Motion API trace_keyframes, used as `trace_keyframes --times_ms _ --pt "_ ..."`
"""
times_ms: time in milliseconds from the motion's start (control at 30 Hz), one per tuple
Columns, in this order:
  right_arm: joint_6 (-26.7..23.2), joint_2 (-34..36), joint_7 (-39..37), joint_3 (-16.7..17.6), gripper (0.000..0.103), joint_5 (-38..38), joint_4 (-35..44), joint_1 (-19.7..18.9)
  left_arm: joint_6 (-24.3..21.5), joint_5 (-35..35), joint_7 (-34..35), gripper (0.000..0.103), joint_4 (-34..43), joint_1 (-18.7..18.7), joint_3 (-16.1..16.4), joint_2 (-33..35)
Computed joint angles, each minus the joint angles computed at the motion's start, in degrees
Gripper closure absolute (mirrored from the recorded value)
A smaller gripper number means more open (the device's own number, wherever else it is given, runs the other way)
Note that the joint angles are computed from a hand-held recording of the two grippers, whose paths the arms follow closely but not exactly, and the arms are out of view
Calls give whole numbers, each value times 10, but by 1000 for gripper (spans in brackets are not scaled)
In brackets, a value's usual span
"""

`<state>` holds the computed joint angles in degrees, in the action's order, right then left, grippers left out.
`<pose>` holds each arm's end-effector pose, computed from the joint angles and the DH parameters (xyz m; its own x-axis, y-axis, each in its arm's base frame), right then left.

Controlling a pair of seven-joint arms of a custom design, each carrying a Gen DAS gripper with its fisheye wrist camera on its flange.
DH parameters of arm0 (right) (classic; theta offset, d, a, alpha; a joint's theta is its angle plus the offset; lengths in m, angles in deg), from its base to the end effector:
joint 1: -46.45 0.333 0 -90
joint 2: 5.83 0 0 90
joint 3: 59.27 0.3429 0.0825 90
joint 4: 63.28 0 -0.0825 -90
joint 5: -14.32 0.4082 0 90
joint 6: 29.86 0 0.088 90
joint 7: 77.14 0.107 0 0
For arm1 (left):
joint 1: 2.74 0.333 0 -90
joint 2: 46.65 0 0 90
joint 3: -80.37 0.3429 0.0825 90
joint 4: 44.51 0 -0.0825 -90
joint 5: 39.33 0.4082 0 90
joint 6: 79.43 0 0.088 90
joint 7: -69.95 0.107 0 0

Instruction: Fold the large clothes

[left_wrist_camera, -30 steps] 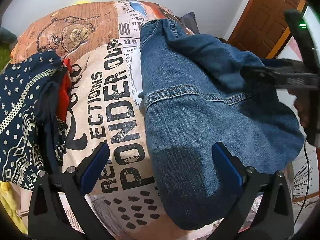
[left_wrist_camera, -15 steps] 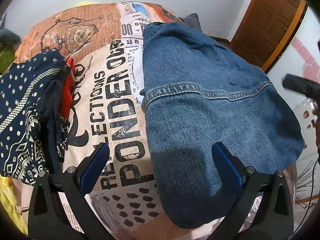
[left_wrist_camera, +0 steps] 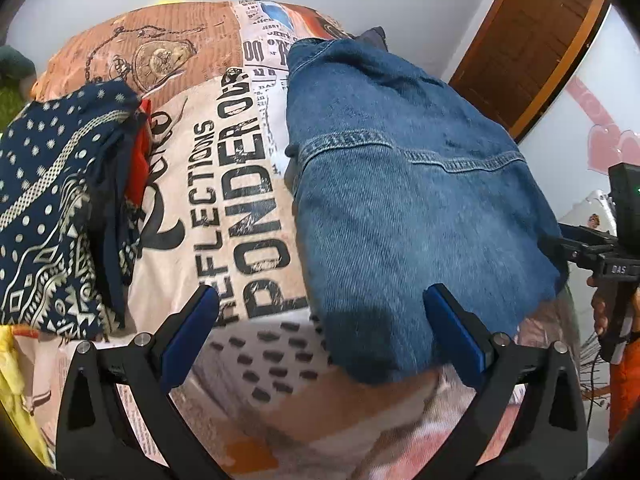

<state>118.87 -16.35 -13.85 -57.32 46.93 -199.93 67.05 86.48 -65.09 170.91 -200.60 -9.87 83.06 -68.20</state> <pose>0.4817 0.1890 0.4437 0.4562 -0.8513 -0.2591 -0.8398 -0.3155 -0.4418 0.4271 -0.0075 0.4044 0.0719 -0.9694 0.2347 -0.8476 -0.1834 -0.4979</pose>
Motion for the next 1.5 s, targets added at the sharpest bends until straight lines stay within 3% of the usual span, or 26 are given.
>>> trace_keyframes --times_ms 133,267,333,500,667,833,967,1033,1167,1233,1367,1433,1500 --pt "11 -19 15 5 2 -16 -15 1 -20 -3 6 0 -10 0 9 -25" --pt "19 -21 19 1 2 -20 -14 7 -30 49 -33 0 -7 46 -25 -35" --pt "22 -16 12 -2 2 -8 -9 12 -27 48 -34 0 1 40 -12 -31" --pt "30 7 -15 -3 2 35 12 24 -28 -18 3 0 40 -2 34 1" --pt "-32 58 -48 -4 2 103 62 15 -81 -148 101 0 99 -46 73 61" --pt "-99 104 -53 7 2 159 103 -16 -118 -170 101 0 140 -19 42 120" --pt "-127 128 -79 21 4 188 123 -31 -172 -259 166 0 177 -4 36 160" --pt "-143 138 -90 26 11 192 136 -36 -202 -293 187 0 194 11 30 178" --pt "-174 152 -86 31 12 201 153 -49 -243 -356 214 2 215 43 14 205" --pt "-178 150 -92 33 22 201 152 -51 -252 -382 232 15 218 58 2 207" --pt "-180 141 -100 34 41 217 143 -53 -220 -372 239 30 204 78 -34 190" --pt "-161 127 -93 36 50 209 132 -47 -212 -372 242 44 196 85 -46 175" --pt "-140 113 -86 38 58 205 123 -40 -212 -361 235 50 196 88 -50 164"
